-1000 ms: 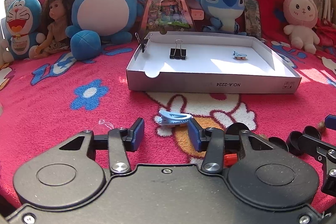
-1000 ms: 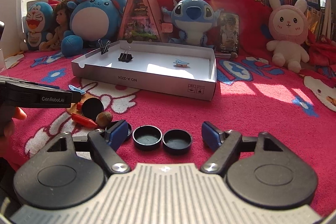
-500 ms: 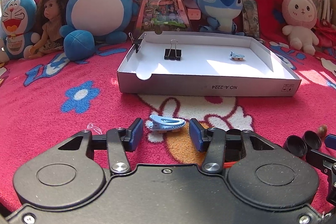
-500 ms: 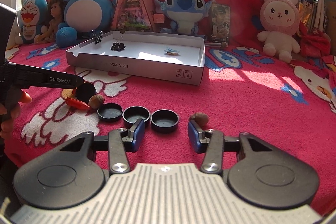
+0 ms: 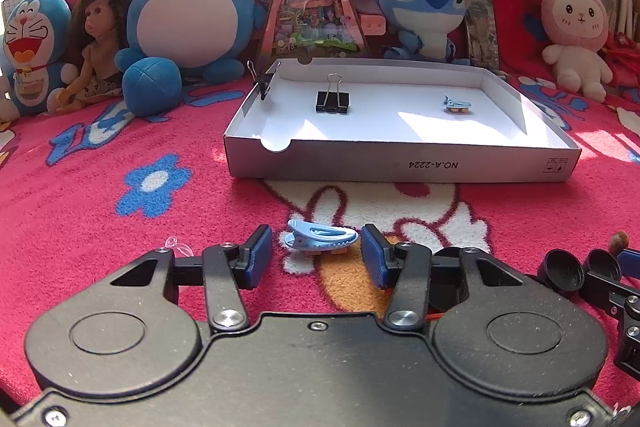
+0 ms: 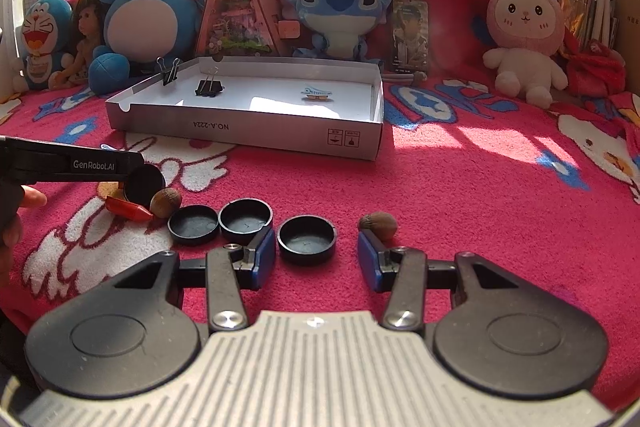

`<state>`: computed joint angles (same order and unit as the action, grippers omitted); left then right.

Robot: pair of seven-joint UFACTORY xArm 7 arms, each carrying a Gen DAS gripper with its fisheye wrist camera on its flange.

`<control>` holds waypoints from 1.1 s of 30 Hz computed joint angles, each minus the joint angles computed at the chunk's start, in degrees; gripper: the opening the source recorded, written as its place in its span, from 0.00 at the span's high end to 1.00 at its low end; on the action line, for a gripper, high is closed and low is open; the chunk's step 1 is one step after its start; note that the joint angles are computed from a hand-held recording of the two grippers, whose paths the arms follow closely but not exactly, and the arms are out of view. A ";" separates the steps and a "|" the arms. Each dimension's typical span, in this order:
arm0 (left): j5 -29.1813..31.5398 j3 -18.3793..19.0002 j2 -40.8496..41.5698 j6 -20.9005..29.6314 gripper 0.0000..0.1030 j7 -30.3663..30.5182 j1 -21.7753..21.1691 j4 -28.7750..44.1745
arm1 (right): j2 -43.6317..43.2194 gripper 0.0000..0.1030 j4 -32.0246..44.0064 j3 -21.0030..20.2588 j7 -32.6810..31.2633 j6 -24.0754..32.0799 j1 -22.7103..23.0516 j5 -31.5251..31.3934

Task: Organize rigid objects

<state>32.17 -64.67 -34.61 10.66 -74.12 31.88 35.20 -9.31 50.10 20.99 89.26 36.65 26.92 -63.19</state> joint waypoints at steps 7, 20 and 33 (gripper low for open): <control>0.29 0.34 0.04 -0.02 0.64 1.05 -0.50 0.04 | 0.89 0.52 0.81 -0.13 0.23 1.47 0.64 -0.66; 0.47 5.01 -0.70 -0.78 0.64 1.91 -3.63 0.34 | -0.11 0.64 1.78 -0.63 -1.20 -1.82 -0.65 1.94; 1.63 6.29 2.12 -2.25 0.64 3.17 -0.41 4.25 | 3.28 0.64 7.32 -2.28 0.80 -2.19 -2.05 -2.46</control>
